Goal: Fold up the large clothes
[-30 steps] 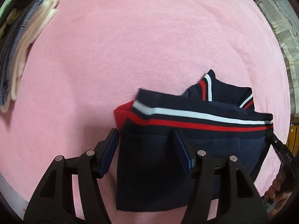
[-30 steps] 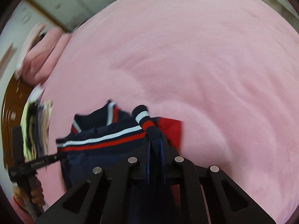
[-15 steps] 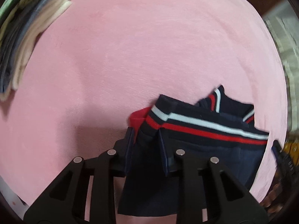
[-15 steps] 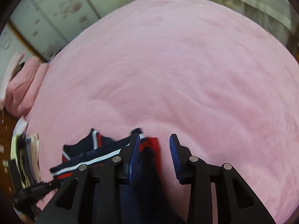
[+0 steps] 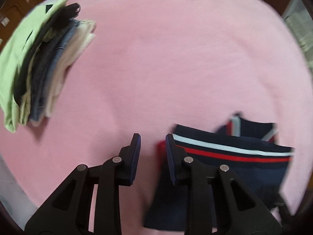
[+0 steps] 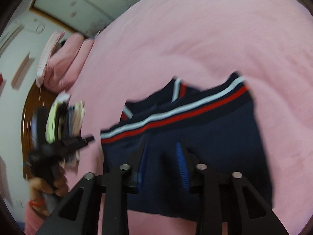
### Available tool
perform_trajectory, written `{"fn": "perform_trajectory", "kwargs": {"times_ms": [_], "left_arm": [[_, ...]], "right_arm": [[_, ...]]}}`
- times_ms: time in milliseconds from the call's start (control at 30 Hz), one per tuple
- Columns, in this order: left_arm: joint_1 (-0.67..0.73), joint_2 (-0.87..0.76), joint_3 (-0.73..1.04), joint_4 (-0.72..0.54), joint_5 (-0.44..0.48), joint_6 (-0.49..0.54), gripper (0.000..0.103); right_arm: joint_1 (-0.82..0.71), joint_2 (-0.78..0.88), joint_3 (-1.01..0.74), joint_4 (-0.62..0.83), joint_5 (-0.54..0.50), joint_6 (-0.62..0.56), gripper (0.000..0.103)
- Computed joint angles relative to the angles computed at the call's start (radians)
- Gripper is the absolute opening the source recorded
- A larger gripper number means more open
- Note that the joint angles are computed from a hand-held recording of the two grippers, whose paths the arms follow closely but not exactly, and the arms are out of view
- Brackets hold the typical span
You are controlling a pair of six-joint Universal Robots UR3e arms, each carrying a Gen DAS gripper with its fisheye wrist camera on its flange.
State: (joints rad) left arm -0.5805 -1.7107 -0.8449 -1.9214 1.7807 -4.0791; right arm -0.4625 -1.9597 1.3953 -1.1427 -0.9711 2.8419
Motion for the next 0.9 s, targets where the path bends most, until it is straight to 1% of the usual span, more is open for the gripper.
{"fn": "perform_trajectory", "kwargs": {"times_ms": [33,67,100,133,167,267,300,333,367,400,433,467,533,600,633,667,700,733,767,800,833,867,900], "left_arm": [[0.004,0.022,-0.056,0.095,-0.073,0.017,0.023],[0.024,0.083,-0.155,0.186,-0.184,0.055,0.023],[0.028,0.13,-0.226,0.229,-0.26,0.071,0.023],[0.019,0.136,-0.257,0.262,-0.295,0.07,0.019],[0.002,0.141,-0.309,0.316,-0.329,0.066,0.01],[0.015,0.137,-0.44,0.436,-0.425,0.089,0.009],[-0.002,0.12,-0.454,0.459,-0.416,0.075,0.009],[-0.027,0.071,-0.428,0.458,-0.373,0.065,0.005],[-0.047,0.055,-0.424,0.451,-0.33,0.059,0.001],[-0.047,0.071,-0.463,0.478,-0.323,0.042,0.001],[-0.049,0.098,-0.511,0.518,-0.324,0.004,0.001],[-0.043,0.151,-0.571,0.543,-0.323,-0.033,0.001],[-0.035,0.225,-0.652,0.582,-0.304,-0.08,0.001],[-0.025,0.28,-0.683,0.587,-0.272,-0.107,0.001],[-0.031,0.284,-0.68,0.584,-0.244,-0.126,0.001],[-0.041,0.297,-0.676,0.574,-0.209,-0.15,0.001],[-0.056,0.314,-0.669,0.562,-0.164,-0.174,0.001],[-0.057,0.327,-0.67,0.565,-0.158,-0.164,0.001],[-0.043,0.355,-0.699,0.606,-0.192,-0.124,0.001],[-0.019,0.366,-0.698,0.624,-0.242,-0.083,0.001],[-0.001,0.39,-0.708,0.622,-0.285,-0.053,0.001],[0.011,0.393,-0.718,0.638,-0.332,-0.027,0.001],[0.019,0.385,-0.724,0.656,-0.37,-0.009,0.001]], "right_arm": [[0.051,0.003,0.026,-0.044,-0.017,0.038,0.018],[0.091,0.003,0.056,-0.075,-0.025,0.061,0.016],[0.09,-0.014,0.086,-0.072,-0.018,0.044,0.01],[0.108,-0.02,0.122,-0.09,0.001,0.04,0.005],[0.127,-0.024,0.159,-0.115,0.011,0.038,0.005],[0.164,-0.026,0.232,-0.202,-0.02,0.061,0.003],[0.165,-0.025,0.257,-0.235,-0.019,0.066,0.003],[0.143,-0.037,0.279,-0.252,-0.017,0.057,0.003],[0.142,-0.031,0.295,-0.29,-0.033,0.067,0.003],[0.142,-0.024,0.303,-0.322,-0.065,0.079,0.003],[0.124,-0.024,0.312,-0.329,-0.093,0.063,0.003],[0.117,-0.021,0.323,-0.344,-0.104,0.052,0.0],[0.054,-0.064,0.346,-0.369,-0.141,-0.005,0.0],[0.037,-0.112,0.381,-0.477,-0.247,0.047,0.0],[0.055,-0.112,0.383,-0.538,-0.33,0.099,0.002],[0.039,-0.123,0.376,-0.55,-0.366,0.113,0.005],[-0.019,-0.145,0.359,-0.524,-0.35,0.112,0.007],[-0.106,-0.172,0.344,-0.454,-0.26,0.074,0.008],[-0.201,-0.193,0.323,-0.341,-0.141,-0.001,0.008],[-0.258,-0.189,0.294,-0.222,-0.041,-0.061,0.008],[-0.272,-0.172,0.273,-0.145,0.019,-0.101,0.008],[-0.244,-0.147,0.263,-0.095,0.067,-0.124,0.008],[-0.183,-0.127,0.27,-0.103,0.086,-0.117,0.008]]}}
